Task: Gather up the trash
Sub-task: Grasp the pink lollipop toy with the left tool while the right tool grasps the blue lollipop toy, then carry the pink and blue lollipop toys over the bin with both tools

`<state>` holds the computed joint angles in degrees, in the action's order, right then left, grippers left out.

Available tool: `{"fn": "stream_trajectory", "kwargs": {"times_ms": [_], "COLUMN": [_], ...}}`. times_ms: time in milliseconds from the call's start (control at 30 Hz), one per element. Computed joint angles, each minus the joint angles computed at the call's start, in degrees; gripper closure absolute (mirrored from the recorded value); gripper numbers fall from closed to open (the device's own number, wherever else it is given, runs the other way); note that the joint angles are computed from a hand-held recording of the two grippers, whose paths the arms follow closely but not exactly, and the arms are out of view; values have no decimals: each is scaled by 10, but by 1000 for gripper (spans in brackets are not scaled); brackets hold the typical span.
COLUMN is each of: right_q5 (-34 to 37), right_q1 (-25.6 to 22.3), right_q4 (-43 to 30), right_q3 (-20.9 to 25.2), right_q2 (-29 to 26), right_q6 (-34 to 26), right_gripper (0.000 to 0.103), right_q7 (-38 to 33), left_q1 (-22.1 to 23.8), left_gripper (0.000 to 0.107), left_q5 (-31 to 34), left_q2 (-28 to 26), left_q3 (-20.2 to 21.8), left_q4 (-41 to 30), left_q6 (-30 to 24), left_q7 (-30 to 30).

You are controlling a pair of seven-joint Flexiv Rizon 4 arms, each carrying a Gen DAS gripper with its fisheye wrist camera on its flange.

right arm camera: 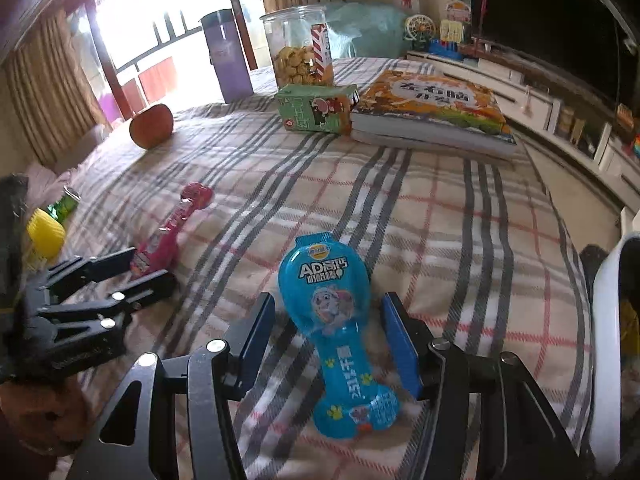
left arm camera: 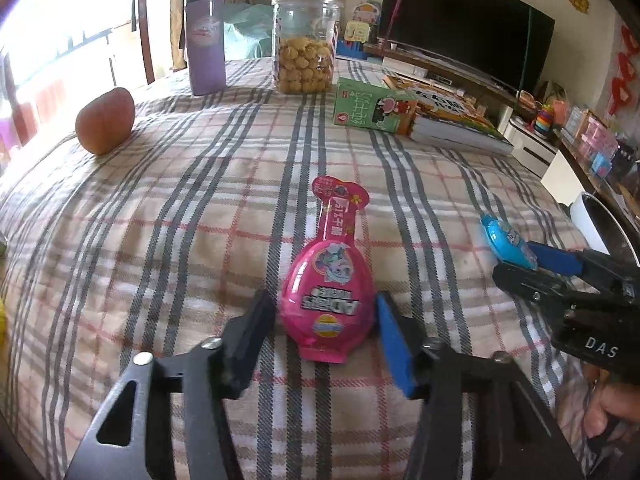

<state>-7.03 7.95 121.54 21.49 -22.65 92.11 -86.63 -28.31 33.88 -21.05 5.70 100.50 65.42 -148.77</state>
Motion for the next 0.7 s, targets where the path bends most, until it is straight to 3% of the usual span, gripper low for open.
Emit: {"fn": "stream_trajectory", "kwargs": {"times_ms": [33,67,133,267,400,700], "right_q5": [-36,-35,3,32,46,7], "right_q1": [16,23,10,-99,-183,-340], "right_q4": [13,18,15,21,34,79], "right_q3": [-27,-36,-14,102,182,304], "right_q2": [4,6,7,-2,-5,-1], "right_q6": [15,21,21,30,41,90], "right_gripper": [59,59,59,59,59,59], "right_q7": [37,44,25,7,8,54], "left_q1": [-1,-3,-4,-7,-10,-23], "left_gripper": [62,62,62,63,63,63], "left_q5": [2,4,8,19,15,-22], "left_q2": [0,0,1,9,18,19], "left_q3": [1,1,0,1,-11,-40], "left_q4": [-1,-2,-2,6,20,30], "left_q6": [-2,-5,-2,6,19,53], "left_q7": [0,-1,0,-9,-11,26]}}
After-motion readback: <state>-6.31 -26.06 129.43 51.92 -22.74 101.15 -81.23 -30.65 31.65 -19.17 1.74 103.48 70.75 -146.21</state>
